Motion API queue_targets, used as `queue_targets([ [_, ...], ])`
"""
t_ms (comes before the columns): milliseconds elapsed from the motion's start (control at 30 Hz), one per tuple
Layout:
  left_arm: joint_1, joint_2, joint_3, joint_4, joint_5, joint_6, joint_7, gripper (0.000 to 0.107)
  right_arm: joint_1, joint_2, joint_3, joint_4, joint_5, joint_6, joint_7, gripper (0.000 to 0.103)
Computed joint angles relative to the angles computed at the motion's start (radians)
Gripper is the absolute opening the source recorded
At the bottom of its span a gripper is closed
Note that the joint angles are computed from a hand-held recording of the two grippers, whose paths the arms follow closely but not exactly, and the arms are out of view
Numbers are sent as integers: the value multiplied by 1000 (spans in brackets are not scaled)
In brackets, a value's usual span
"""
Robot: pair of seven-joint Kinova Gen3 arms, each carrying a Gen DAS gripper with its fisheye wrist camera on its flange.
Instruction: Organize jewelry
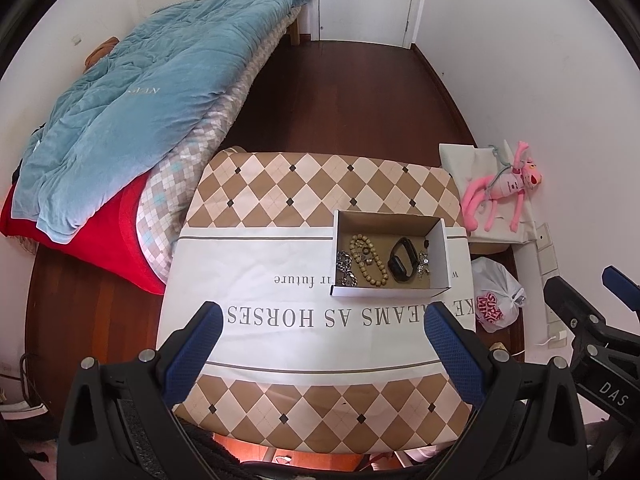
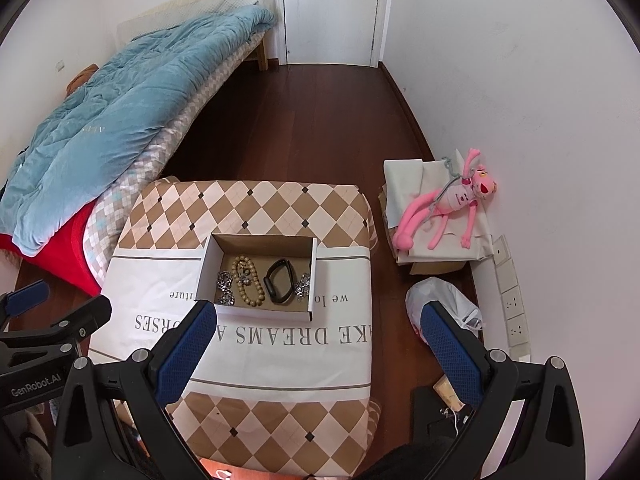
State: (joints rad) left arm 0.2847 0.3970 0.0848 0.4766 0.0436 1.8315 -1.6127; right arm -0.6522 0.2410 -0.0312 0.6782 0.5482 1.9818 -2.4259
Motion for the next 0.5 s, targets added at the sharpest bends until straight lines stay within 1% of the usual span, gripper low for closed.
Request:
queue_targets([
  [133, -2, -9, -1, 20, -3, -15, -4, 103, 6, 4, 1, -7, -10, 2, 8, 103],
  [500, -3, -12, -4, 36, -15, -19, -9, 103, 8, 11, 4, -15, -24, 8, 18, 103],
])
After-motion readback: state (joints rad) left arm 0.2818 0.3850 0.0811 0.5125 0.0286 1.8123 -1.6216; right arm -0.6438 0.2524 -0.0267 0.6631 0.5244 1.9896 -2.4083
